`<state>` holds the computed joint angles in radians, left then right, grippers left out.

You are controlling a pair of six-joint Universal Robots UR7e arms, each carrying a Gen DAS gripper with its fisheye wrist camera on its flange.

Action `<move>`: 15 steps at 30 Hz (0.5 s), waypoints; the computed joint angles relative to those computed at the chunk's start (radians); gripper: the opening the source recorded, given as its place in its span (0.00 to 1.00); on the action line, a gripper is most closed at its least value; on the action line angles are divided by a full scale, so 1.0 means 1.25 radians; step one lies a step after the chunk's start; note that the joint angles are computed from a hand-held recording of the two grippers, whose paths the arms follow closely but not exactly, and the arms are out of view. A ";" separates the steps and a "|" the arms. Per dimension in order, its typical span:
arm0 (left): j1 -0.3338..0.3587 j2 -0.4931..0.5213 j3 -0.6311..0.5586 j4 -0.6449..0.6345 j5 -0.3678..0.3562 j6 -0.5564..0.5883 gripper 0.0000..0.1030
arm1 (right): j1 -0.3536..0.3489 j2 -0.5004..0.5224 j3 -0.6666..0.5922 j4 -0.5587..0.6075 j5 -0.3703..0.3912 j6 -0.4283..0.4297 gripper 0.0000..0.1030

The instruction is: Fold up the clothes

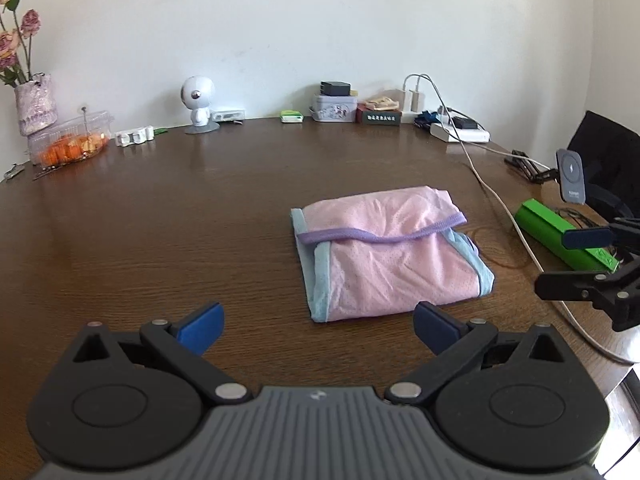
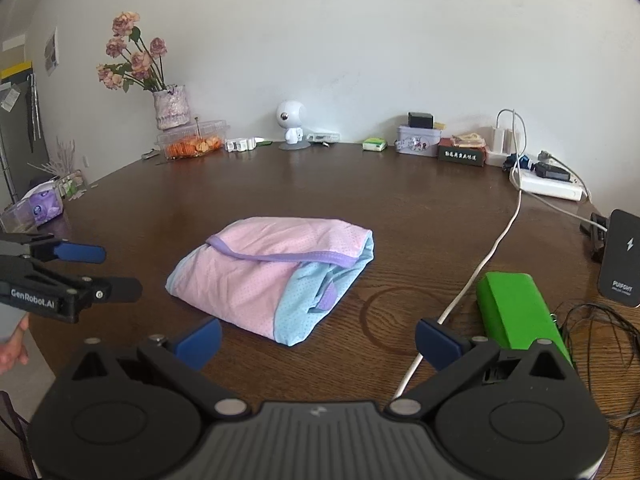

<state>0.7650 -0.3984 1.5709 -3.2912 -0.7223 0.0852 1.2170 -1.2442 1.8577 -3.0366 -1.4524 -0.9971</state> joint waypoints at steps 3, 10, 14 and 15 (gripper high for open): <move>0.013 0.026 -0.032 0.007 0.002 0.023 0.96 | 0.006 0.029 -0.011 -0.004 -0.012 -0.018 0.87; 0.050 0.041 -0.089 0.091 -0.076 0.068 0.36 | 0.037 0.094 -0.049 -0.008 -0.073 -0.060 0.32; 0.069 0.059 -0.152 0.132 -0.107 0.103 0.08 | 0.052 0.123 -0.084 0.008 -0.093 -0.054 0.08; 0.077 0.069 -0.180 0.148 -0.113 0.120 0.07 | 0.057 0.133 -0.100 0.013 -0.100 -0.046 0.08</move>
<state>0.8614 -0.3127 1.3454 -3.1058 -0.8633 0.2346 1.2876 -1.0776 1.7324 -3.0204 -1.5770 -1.0551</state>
